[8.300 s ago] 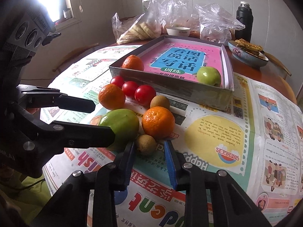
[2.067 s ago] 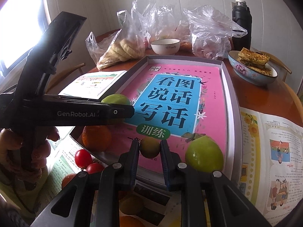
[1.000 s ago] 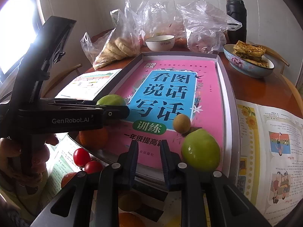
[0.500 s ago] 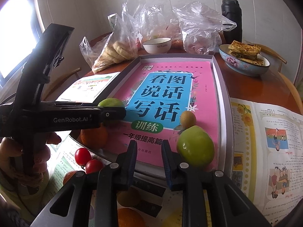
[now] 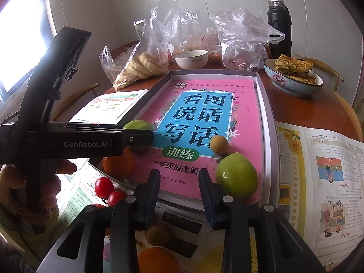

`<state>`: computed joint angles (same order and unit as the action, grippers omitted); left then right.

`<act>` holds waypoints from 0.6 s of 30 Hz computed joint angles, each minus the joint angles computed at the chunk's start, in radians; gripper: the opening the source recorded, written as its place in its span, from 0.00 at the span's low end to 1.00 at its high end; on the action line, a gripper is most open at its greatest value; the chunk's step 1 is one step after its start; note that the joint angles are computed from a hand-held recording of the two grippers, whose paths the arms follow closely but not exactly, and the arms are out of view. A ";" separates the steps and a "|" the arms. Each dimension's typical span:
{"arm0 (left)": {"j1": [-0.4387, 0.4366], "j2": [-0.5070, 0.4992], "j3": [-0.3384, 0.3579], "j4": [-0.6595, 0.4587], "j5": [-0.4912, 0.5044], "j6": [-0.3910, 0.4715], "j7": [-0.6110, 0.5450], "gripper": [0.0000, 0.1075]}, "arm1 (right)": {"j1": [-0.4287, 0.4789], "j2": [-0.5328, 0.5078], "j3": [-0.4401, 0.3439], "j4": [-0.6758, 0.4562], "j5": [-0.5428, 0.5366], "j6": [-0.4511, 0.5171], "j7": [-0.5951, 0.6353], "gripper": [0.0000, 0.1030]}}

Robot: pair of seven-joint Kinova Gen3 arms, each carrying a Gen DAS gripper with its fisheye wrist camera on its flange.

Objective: Organize fruits
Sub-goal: 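Release the kiwi in the tray with the right tool while the left tool lowers the green fruit, then open the left tool to release the green fruit in the tray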

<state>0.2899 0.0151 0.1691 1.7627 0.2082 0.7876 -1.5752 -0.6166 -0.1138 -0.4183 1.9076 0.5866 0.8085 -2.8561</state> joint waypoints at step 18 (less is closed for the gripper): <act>0.001 -0.037 0.001 0.021 -0.001 0.007 0.006 0.59 | 0.001 -0.012 -0.016 0.005 0.014 0.014 -0.025 0.45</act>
<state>0.2913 -0.0215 0.1702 1.7835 0.2073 0.7948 -1.5688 -0.6153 -0.1263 -0.4339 1.9126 0.6009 0.8226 -2.8810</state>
